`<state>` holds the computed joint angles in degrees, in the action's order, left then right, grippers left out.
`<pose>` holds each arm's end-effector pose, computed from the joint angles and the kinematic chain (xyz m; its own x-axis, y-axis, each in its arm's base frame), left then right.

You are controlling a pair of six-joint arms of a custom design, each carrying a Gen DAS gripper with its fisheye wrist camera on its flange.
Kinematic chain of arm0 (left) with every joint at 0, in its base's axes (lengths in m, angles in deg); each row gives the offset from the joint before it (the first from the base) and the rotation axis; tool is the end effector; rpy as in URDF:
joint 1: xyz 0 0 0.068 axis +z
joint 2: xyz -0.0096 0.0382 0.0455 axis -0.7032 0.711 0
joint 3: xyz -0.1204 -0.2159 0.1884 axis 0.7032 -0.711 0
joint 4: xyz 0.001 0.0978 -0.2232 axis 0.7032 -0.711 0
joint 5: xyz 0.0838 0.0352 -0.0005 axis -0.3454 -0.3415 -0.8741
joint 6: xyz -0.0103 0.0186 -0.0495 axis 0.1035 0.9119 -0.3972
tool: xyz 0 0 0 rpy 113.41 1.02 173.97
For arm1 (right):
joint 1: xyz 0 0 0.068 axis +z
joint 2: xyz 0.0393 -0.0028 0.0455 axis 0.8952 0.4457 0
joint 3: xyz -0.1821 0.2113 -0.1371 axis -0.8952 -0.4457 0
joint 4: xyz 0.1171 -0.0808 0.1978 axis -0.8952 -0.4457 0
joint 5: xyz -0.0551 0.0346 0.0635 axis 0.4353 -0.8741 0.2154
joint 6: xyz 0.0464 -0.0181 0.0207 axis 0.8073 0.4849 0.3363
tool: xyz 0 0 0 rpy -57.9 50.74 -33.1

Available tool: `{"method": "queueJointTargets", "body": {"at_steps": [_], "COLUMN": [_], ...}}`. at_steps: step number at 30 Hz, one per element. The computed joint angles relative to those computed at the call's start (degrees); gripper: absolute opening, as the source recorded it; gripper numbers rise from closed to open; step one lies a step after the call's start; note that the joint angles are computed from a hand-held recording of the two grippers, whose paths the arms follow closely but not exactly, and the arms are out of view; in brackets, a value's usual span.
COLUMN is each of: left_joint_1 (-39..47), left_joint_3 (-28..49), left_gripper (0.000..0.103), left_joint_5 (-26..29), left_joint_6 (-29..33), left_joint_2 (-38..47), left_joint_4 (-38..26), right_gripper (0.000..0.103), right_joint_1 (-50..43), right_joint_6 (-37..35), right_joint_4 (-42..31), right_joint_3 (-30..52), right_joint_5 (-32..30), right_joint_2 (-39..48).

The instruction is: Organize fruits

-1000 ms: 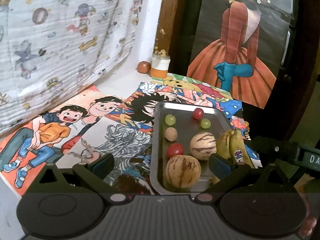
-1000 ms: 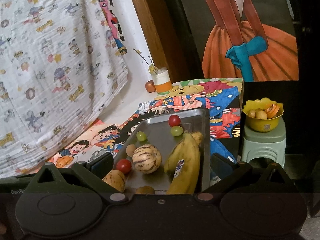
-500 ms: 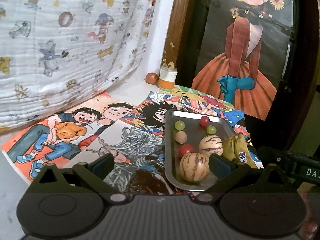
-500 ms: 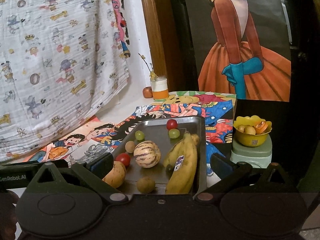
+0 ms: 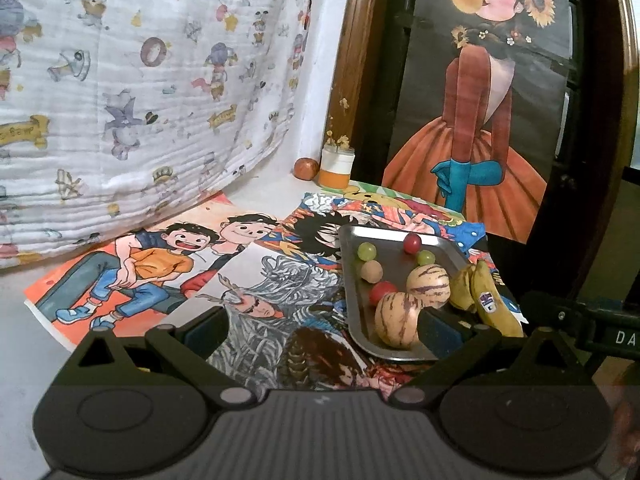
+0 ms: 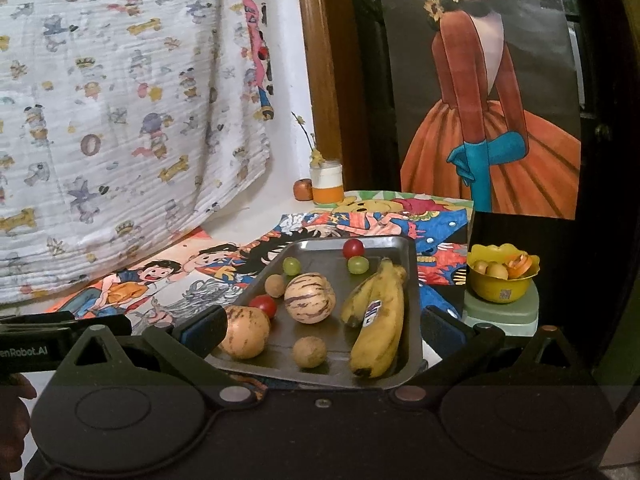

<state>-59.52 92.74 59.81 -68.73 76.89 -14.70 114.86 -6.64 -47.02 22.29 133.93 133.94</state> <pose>0.3552 -0.1094 0.1420 -0.4273 0.1530 -0.8911 0.6079 0.7782 -0.1579 0.2104 0.2116 0.1402 -0.2703 0.2794 -0.9213 0.4445 0.8851 0.1380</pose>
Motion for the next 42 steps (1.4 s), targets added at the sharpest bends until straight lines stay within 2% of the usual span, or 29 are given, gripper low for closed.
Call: {"method": "queueJointTargets", "body": {"at_steps": [18,28,35,39,42], "left_joint_1": [4.0,5.3,6.1,6.3,6.5], "left_joint_3": [-8.1,-10.6,-13.0,-14.6,-14.7], "left_gripper": [0.103,0.103,0.103,0.103,0.103], "left_joint_5": [3.2,3.9,4.2,3.9,4.1], "left_joint_6": [2.1,3.5,4.4,4.9,5.0], "left_joint_2": [-2.1,-2.1,-1.2,-0.3,-0.3], "left_joint_4": [6.6,8.9,12.9,16.9,16.7], "right_gripper": [0.102,0.102,0.102,0.102,0.102], "right_joint_1": [6.8,9.3,10.3,10.5,10.3], "right_joint_6": [13.8,18.0,20.2,18.8,18.5], "right_joint_4": [-15.8,-20.5,-22.0,-19.7,-19.0], "right_joint_3": [5.3,7.4,8.5,8.1,8.1], "right_joint_5": [4.6,5.2,6.6,6.4,6.0], "right_joint_2": [3.5,6.3,8.1,8.5,8.8]}}
